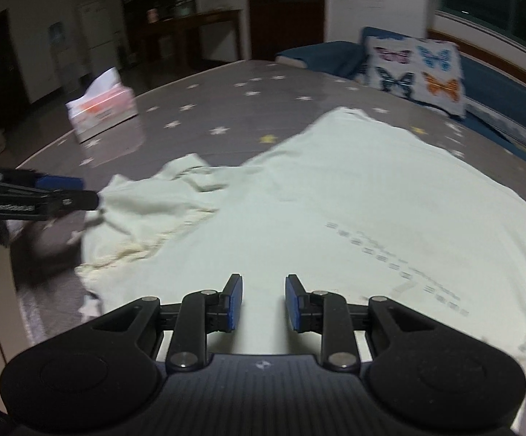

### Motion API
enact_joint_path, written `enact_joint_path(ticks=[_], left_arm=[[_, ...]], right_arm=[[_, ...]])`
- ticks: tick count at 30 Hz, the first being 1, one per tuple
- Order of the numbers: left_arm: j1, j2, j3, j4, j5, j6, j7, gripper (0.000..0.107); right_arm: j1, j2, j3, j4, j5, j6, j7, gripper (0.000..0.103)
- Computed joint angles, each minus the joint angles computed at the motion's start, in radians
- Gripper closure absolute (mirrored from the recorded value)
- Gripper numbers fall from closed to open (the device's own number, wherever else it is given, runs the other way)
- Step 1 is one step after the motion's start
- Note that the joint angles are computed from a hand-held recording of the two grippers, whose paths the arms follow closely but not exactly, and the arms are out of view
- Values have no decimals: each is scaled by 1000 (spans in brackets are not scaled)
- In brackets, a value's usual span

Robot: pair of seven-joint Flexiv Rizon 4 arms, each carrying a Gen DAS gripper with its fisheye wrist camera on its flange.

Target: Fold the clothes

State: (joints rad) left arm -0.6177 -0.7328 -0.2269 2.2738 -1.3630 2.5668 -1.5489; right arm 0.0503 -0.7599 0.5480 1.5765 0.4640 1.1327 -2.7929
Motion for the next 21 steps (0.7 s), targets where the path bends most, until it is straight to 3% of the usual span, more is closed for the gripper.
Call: enact_joint_path(ticks=[6, 8, 13, 21], left_arm=[[19, -8, 22, 12, 100, -26, -57, 57], [20, -11, 30, 13, 123, -34, -72, 65], [20, -15, 49, 25, 165, -29, -121, 96], [11, 5, 76, 29, 251, 51, -151, 103]], right_arm=[[10, 16, 27, 37, -2, -22, -58, 78], [11, 21, 31, 44, 5, -34, -71, 78], [29, 29, 23, 61, 16, -43, -97, 78], [37, 38, 27, 102, 26, -25, -156, 78]])
